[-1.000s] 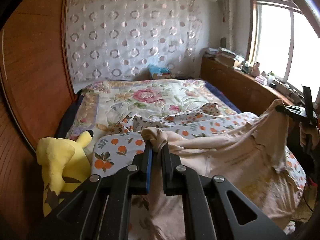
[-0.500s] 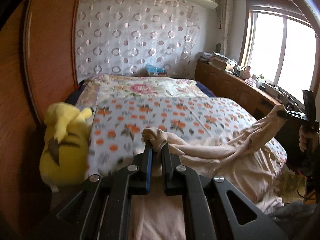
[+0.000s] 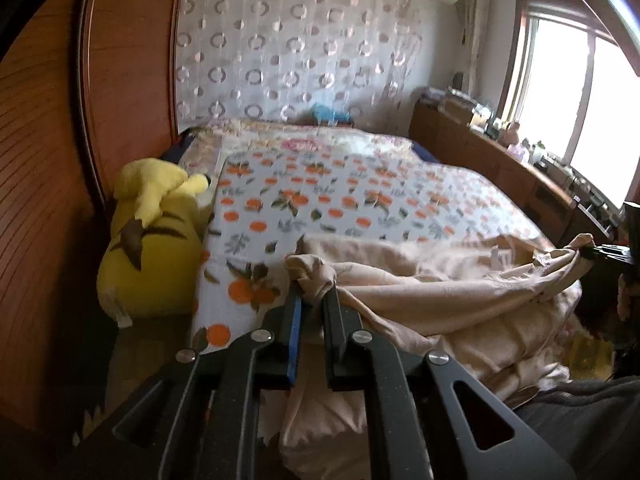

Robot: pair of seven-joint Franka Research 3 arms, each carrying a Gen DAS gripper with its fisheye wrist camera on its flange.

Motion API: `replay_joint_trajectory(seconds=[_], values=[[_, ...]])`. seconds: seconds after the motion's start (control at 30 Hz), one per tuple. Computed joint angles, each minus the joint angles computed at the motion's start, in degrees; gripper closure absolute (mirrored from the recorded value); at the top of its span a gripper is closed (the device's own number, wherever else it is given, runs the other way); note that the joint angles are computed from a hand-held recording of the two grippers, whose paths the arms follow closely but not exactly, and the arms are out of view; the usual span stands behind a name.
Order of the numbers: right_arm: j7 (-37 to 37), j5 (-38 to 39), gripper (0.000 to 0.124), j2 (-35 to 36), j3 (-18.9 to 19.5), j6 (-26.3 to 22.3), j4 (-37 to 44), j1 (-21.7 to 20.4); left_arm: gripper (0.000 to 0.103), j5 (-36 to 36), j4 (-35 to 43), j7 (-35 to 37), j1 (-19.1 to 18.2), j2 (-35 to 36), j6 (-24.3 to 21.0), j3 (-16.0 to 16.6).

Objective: Fold small clothes

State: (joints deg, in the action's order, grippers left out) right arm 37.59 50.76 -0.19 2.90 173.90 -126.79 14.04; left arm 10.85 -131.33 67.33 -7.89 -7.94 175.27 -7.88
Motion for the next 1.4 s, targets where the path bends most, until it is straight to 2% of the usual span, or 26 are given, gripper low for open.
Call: replay_joint_trajectory(seconds=[0.1, 0.13, 0.2, 0.23, 0.3, 0.33, 0.4, 0.47, 0.5, 0.57, 0.63, 0.7, 0.8, 0.87, 0.97, 1.07, 1.2, 1.3, 1.37, 1.4], values=[[5.6, -6.2, 0.119, 1.3, 0.0, -0.7, 1.1, -0.2, 0.091, -1.7, 0.7, 1.9, -0.9, 0.7, -0.9, 0.5], [7.2, -8.2, 0.119, 1.7, 0.0, -0.7, 1.6, -0.3, 0.088, -1.2, 0.8, 1.6, -0.6, 0.7, -1.1, 0.2], [9.9, -12.3, 0.119, 1.7, -0.1, -0.8, 1.9, -0.5, 0.079, 5.7, 1.8, -4.1, 2.8, 0.7, -2.0, -2.5], [10.7, -13.5, 0.117, 1.6, 0.1, -0.3, 1.7, -0.5, 0.076, 7.3, 2.0, -5.5, 3.2, 0.6, -2.1, -2.8], [12.9, -16.2, 0.115, 1.3, 0.0, -0.2, 1.7, -0.7, 0.068, 6.1, 2.3, -4.3, 2.2, 0.7, -1.5, -1.7], [13.8, -17.7, 0.114, 1.2, -0.2, -0.5, 2.2, -0.8, 0.061, 6.6, 2.7, -4.6, 2.4, 0.8, -1.4, -1.7], [13.2, -17.7, 0.112, 1.0, 0.0, 0.7, 1.9, -0.9, 0.059, 8.8, 3.4, -5.9, 3.2, 1.0, -1.2, -2.0], [11.4, -16.0, 0.107, 0.9, 0.2, 1.7, 2.0, -0.9, 0.059, 7.1, 4.0, -3.9, 2.1, 1.3, -1.0, -1.1], [10.5, -15.0, 0.101, 0.6, 0.4, 2.5, 1.5, -0.7, 0.057, 7.0, 4.6, -3.3, 2.0, 1.7, -1.2, -1.0], [10.6, -15.2, 0.088, 0.8, 0.4, 3.5, 1.7, -0.5, 0.036, 6.8, 5.8, -2.4, 2.0, 2.6, -1.7, -0.9], [9.0, -13.5, 0.083, 1.4, 0.7, 4.4, 2.1, -0.5, 0.030, 4.2, 7.0, 0.5, 1.2, 3.9, -1.6, -0.4], [9.1, -13.6, 0.083, 2.1, 0.8, 3.9, 3.2, -0.6, 0.029, 3.0, 8.9, 2.2, 1.1, 5.5, -2.2, -0.4], [9.4, -14.4, 0.083, 3.7, 1.0, 4.2, 5.0, -0.8, 0.029, 6.6, 12.6, 0.8, 1.8, 8.4, -3.6, -1.0], [9.6, -14.8, 0.083, 6.4, 1.4, 4.0, 7.1, -1.4, 0.029, 4.8, 14.5, 3.1, 1.8, 10.1, -4.3, -1.3], [13.1, -18.3, 0.083, 10.1, 1.0, 1.8, 10.2, -1.6, 0.029, 3.2, 18.2, 5.8, 2.0, 13.3, -6.4, -1.7], [14.0, -19.0, 0.083, 14.2, 2.1, -1.7, 14.5, -3.6, 0.029, 2.4, 21.6, 7.8, 2.2, 16.4, -9.0, -2.2], [19.9, -22.9, 0.083, 19.5, 0.6, -6.2, 19.7, -3.4, 0.029, 1.5, 25.3, 8.7, 2.1, 20.0, -13.7, -2.2], [21.3, -23.4, 0.083, 22.0, 1.3, -8.3, 22.3, -4.6, 0.029, 0.6, 26.1, 8.7, 2.2, 21.3, -15.8, -2.4], [19.8, -21.3, 0.083, 22.6, 3.5, -8.9, 23.2, -6.6, 0.029, 1.4, 25.9, 7.8, 1.8, 21.5, -16.5, -2.0], [19.3, -20.6, 0.089, 22.7, 4.0, -9.4, 23.5, -7.1, 0.029, 1.6, 25.9, 7.6, 1.7, 21.7, -16.7, -1.9]])
